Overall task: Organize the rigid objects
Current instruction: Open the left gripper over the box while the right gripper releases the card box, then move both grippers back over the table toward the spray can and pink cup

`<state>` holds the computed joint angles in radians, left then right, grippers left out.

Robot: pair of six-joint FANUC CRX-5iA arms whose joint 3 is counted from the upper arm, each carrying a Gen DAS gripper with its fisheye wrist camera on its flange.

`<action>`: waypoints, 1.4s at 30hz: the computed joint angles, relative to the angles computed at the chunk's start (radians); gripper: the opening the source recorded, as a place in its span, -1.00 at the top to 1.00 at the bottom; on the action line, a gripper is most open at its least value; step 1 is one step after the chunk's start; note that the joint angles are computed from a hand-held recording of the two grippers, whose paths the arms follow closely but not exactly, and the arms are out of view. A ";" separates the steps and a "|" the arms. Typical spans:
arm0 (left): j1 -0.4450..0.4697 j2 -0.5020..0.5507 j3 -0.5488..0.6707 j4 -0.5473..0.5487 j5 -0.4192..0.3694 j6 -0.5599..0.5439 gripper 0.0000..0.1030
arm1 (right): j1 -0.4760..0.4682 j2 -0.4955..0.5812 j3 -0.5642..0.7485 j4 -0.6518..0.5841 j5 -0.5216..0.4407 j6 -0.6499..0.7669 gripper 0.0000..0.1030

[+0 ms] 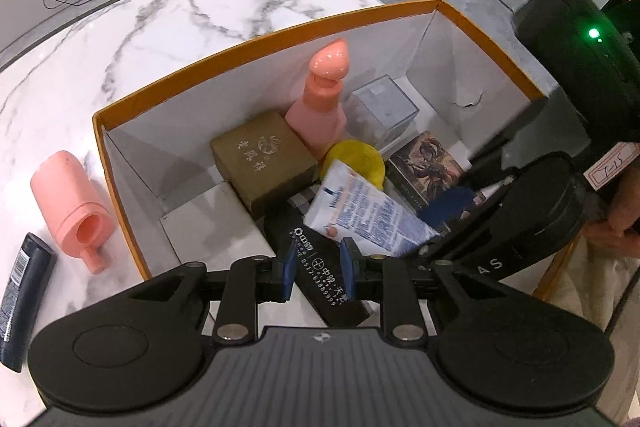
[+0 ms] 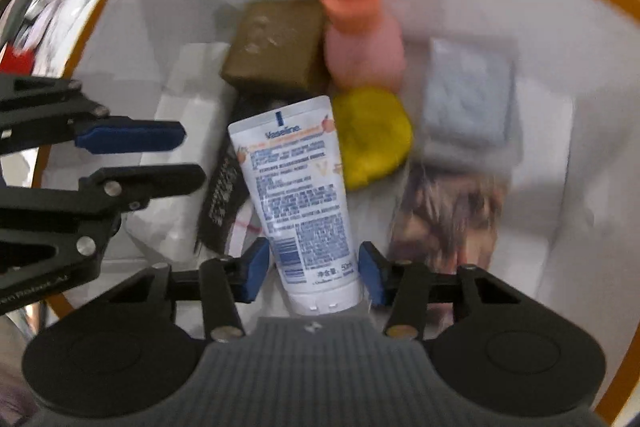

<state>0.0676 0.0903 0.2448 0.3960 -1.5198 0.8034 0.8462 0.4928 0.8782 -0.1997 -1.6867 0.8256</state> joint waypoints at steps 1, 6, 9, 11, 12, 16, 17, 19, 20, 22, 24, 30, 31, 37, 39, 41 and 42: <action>0.001 -0.001 -0.003 0.004 0.000 0.000 0.48 | -0.004 0.000 0.001 -0.012 -0.012 -0.030 0.07; 0.005 -0.008 -0.016 0.011 -0.002 -0.006 0.48 | -0.027 -0.020 -0.023 -0.075 -0.030 -0.180 0.08; 0.009 -0.015 -0.022 0.016 -0.003 -0.005 0.48 | -0.029 -0.038 -0.047 -0.093 -0.019 -0.265 0.13; 0.013 -0.021 -0.025 0.019 -0.003 -0.008 0.47 | -0.047 -0.077 -0.098 -0.119 -0.001 -0.305 0.16; 0.016 -0.024 -0.028 0.022 -0.003 -0.010 0.46 | -0.047 -0.088 -0.110 -0.114 0.002 -0.310 0.17; 0.022 -0.034 -0.032 0.025 -0.003 -0.011 0.45 | -0.031 -0.102 -0.127 -0.086 0.011 -0.325 0.16; 0.024 -0.037 -0.034 0.026 -0.002 -0.011 0.45 | -0.025 -0.102 -0.128 -0.076 0.012 -0.334 0.15; 0.028 -0.043 -0.036 0.027 -0.003 -0.014 0.45 | -0.006 -0.111 -0.140 -0.054 0.014 -0.336 0.15; 0.030 -0.047 -0.038 0.028 -0.003 -0.016 0.44 | 0.003 -0.110 -0.136 -0.041 0.010 -0.338 0.12; 0.036 -0.054 -0.043 0.033 -0.005 -0.019 0.42 | 0.019 -0.114 -0.136 -0.019 0.006 -0.344 0.05; 0.042 -0.064 -0.048 0.038 -0.005 -0.023 0.41 | 0.032 -0.115 -0.130 0.007 -0.003 -0.352 0.02; 0.088 -0.101 -0.067 0.092 -0.009 -0.053 0.41 | 0.076 -0.133 -0.122 0.092 0.006 -0.343 -0.11; 0.101 -0.106 -0.068 0.104 -0.011 -0.060 0.41 | 0.077 -0.134 -0.118 0.104 0.014 -0.334 -0.11; 0.203 -0.139 -0.063 0.137 -0.025 -0.135 0.33 | 0.158 -0.108 -0.076 0.281 0.050 -0.247 -0.16; 0.243 -0.146 -0.059 0.133 -0.025 -0.163 0.33 | 0.179 -0.092 -0.052 0.321 0.062 -0.216 -0.16; 0.280 -0.155 -0.061 0.125 -0.010 -0.191 0.33 | 0.194 -0.063 -0.006 0.345 0.069 -0.188 -0.16; 0.300 -0.158 -0.063 0.127 -0.002 -0.204 0.33 | 0.203 -0.044 0.024 0.358 0.071 -0.169 -0.16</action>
<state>0.3679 -0.0674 0.1821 0.5226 -1.5214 0.5991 1.0490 0.4492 0.9025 0.1582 -1.6156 0.6568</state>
